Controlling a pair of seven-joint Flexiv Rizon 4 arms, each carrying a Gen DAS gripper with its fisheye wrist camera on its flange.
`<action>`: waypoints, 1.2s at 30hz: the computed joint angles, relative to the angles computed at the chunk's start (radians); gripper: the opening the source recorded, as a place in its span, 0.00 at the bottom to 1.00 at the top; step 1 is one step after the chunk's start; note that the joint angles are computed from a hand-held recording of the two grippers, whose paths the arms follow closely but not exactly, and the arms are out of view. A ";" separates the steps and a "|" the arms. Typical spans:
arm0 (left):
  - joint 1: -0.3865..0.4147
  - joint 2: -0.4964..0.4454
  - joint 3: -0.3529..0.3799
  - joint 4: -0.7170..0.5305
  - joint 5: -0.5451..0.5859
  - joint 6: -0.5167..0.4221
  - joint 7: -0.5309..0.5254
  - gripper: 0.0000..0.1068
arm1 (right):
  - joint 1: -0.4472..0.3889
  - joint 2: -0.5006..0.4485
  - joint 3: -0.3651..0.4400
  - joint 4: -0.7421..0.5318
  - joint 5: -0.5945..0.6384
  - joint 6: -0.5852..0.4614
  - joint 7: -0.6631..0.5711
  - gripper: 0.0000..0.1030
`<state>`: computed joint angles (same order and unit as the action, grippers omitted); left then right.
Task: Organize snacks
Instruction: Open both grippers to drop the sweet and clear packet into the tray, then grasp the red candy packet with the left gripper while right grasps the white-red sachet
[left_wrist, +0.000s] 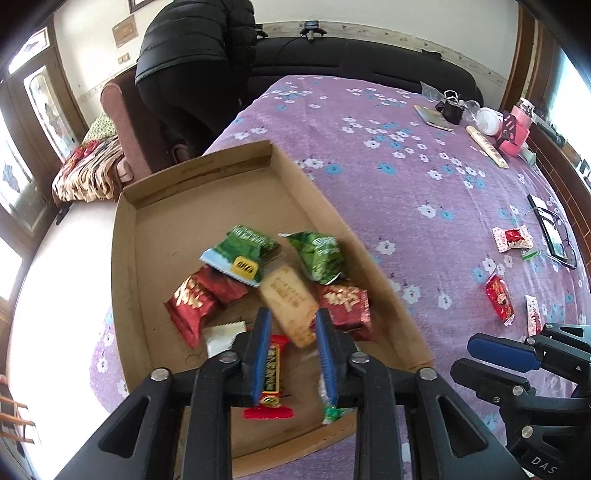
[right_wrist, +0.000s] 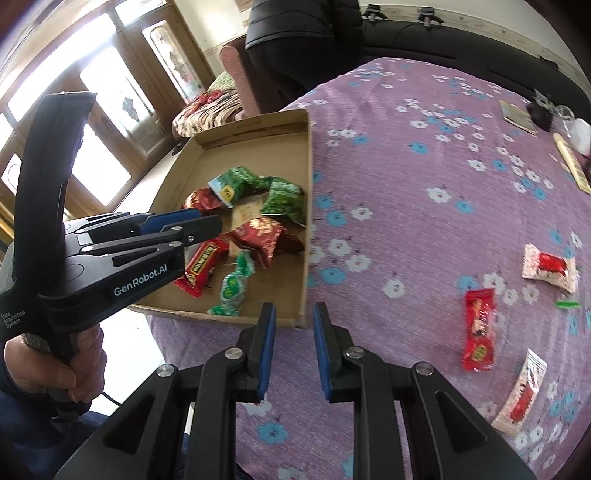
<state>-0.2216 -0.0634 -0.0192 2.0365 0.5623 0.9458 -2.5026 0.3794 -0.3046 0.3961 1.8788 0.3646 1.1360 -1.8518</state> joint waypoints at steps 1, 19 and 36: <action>-0.002 -0.004 -0.004 -0.009 0.006 -0.005 -0.001 0.29 | -0.001 0.002 -0.003 0.003 0.001 0.001 0.004 0.20; -0.075 -0.095 -0.010 -0.146 0.042 -0.021 0.019 0.46 | -0.061 0.062 -0.073 0.099 -0.002 0.086 0.164 0.34; -0.152 -0.164 0.018 -0.232 0.020 -0.003 0.087 0.46 | -0.120 0.032 -0.159 0.184 -0.245 0.091 0.544 0.33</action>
<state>-0.3739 -0.2277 -0.0016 1.8049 0.5825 0.9432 -2.4157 0.2595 -0.2726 0.2367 2.0624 0.1200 1.2268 -1.3080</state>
